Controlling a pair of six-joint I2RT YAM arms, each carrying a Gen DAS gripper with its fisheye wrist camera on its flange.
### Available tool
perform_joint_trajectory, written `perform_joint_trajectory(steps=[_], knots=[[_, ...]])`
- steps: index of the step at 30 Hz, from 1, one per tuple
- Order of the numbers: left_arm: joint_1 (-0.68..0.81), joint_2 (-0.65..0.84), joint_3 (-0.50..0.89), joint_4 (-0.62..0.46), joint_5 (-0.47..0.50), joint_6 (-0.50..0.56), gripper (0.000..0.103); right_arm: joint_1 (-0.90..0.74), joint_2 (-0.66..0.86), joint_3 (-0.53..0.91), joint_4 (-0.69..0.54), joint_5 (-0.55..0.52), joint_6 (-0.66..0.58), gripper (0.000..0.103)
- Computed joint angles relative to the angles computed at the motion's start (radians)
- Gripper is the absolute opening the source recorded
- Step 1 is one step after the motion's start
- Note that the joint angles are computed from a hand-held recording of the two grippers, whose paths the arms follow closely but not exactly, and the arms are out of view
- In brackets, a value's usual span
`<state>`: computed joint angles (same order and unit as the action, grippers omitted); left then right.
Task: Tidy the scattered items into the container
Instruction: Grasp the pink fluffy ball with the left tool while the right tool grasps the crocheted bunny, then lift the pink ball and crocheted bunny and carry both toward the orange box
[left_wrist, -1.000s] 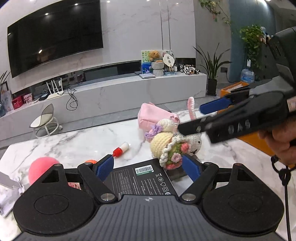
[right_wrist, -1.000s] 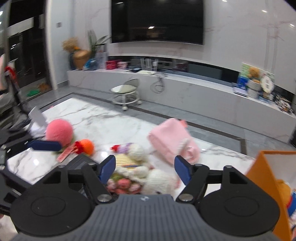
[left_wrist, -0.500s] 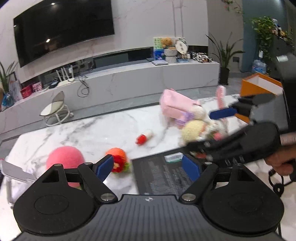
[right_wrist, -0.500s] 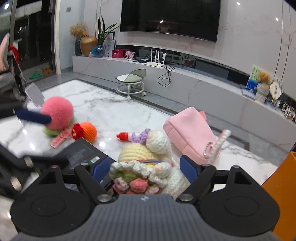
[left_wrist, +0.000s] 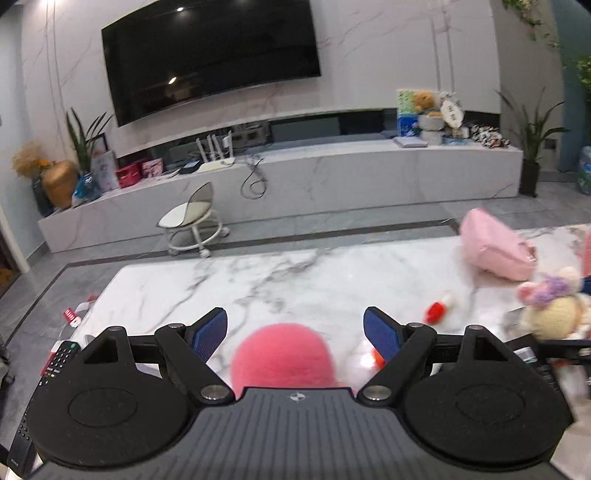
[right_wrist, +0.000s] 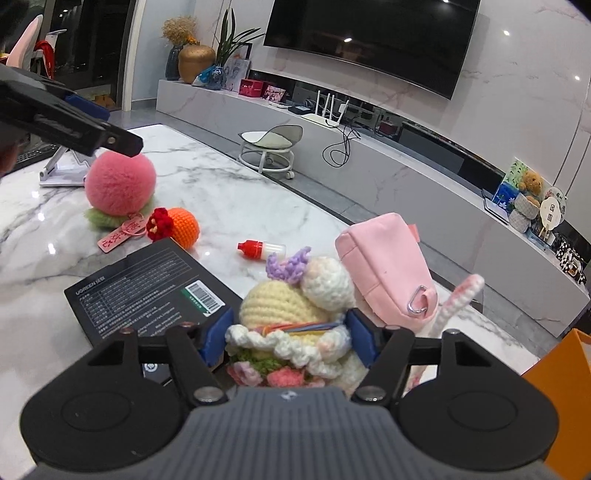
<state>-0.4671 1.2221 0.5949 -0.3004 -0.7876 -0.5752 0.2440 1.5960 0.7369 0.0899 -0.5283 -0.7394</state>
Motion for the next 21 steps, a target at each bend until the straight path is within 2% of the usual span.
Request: perform_joint_trajectory(steps=[6, 16, 20, 21], knots=[[0.096, 0.102, -0.009, 0.066, 0.106, 0.005, 0.096, -0.008, 0.000, 0.009, -0.025, -0.011, -0.023, 0.067], [0.170, 0.199, -0.019, 0.077, 0.200, -0.041, 0.095, -0.026, 0.006, 0.023, -0.053, -0.038, -0.051, 0.066], [0.197, 0.149, -0.052, 0.090, 0.228, -0.069, 0.068, -0.025, 0.006, 0.025, -0.056, -0.036, -0.047, 0.065], [0.199, 0.138, -0.056, 0.090, 0.234, -0.070, 0.066, -0.024, 0.006, 0.026, -0.056, -0.036, -0.046, 0.065]])
